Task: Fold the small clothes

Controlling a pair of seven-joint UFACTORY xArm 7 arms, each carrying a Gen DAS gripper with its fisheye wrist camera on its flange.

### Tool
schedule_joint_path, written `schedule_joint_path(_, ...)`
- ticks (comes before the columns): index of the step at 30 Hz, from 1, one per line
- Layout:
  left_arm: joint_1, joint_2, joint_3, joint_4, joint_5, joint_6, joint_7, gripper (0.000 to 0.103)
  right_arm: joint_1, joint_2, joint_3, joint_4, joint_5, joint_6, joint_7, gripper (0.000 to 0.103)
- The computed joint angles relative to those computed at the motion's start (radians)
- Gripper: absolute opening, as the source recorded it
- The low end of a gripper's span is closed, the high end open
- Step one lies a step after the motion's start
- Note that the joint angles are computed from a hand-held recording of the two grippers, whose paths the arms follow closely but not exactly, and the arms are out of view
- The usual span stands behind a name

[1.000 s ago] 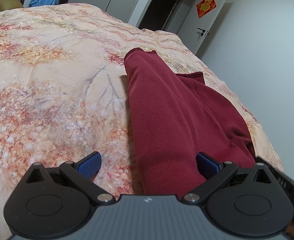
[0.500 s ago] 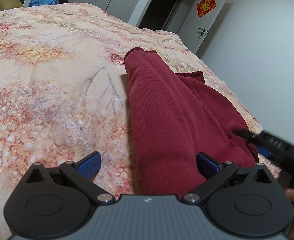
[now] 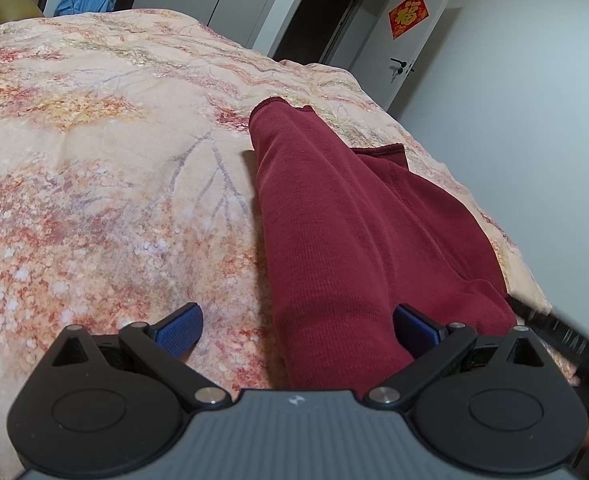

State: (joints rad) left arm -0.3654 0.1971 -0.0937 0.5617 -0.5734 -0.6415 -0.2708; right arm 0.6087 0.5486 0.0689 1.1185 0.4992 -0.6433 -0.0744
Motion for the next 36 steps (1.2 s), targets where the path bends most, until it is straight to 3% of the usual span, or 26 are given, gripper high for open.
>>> schedule_joint_path(2,-0.001,0.000,0.000,0.000,-0.001,0.000,0.001,0.103,-0.059,0.032,0.028,0.061,-0.093,0.036,0.054,0.077)
schedule_joint_path(4,0.005,-0.004,-0.002,-0.007,0.012,-0.001,-0.010,0.103,-0.089,0.072,0.034,0.144,-0.161,0.113,0.080,0.063)
schedule_joint_path(5,0.006,-0.007,-0.001,-0.008,0.014,0.001,-0.011,0.103,-0.103,0.093,0.038,0.184,-0.197,0.148,0.096,0.050)
schedule_joint_path(7,0.006,-0.008,-0.001,-0.008,0.013,0.005,-0.011,0.103,-0.155,0.135,0.075,0.258,-0.289,0.215,0.143,0.040)
schedule_joint_path(11,0.004,-0.011,0.001,-0.002,0.002,0.019,-0.003,0.103,-0.179,0.189,0.086,0.345,-0.391,0.205,0.192,0.010)
schedule_joint_path(13,0.001,-0.009,0.002,0.001,-0.005,0.017,0.004,0.103,-0.187,0.209,0.087,0.381,-0.445,0.175,0.198,0.009)
schedule_joint_path(15,-0.007,-0.006,0.002,0.007,-0.025,0.016,0.016,0.103,-0.152,0.226,0.043,0.420,-0.450,0.176,0.173,0.008)
schedule_joint_path(19,-0.017,-0.003,0.002,0.015,-0.053,0.018,0.031,0.103,-0.060,0.260,-0.064,0.466,-0.334,0.283,0.140,0.008)
schedule_joint_path(22,-0.014,-0.005,0.001,0.013,-0.047,0.020,0.033,0.103,-0.124,0.257,0.006,0.415,-0.349,0.242,0.196,0.009)
schedule_joint_path(25,-0.016,0.000,0.002,0.014,-0.049,0.014,0.036,0.103,-0.126,0.252,0.006,0.390,-0.346,0.204,0.222,0.015)
schedule_joint_path(29,-0.016,0.004,0.002,0.017,-0.052,0.013,0.039,0.103,-0.178,0.258,0.055,0.366,-0.355,0.181,0.294,0.044)
schedule_joint_path(31,-0.013,0.004,0.000,0.014,-0.041,0.008,0.030,0.103,-0.241,0.264,0.114,0.349,-0.420,0.155,0.351,0.047)
schedule_joint_path(34,-0.017,0.005,0.001,0.013,-0.050,0.003,0.035,0.103,-0.281,0.265,0.146,0.324,-0.498,0.117,0.406,0.059)
schedule_joint_path(36,-0.019,0.003,0.000,0.010,-0.053,0.000,0.035,0.103,-0.320,0.271,0.179,0.310,-0.585,0.092,0.443,0.078)
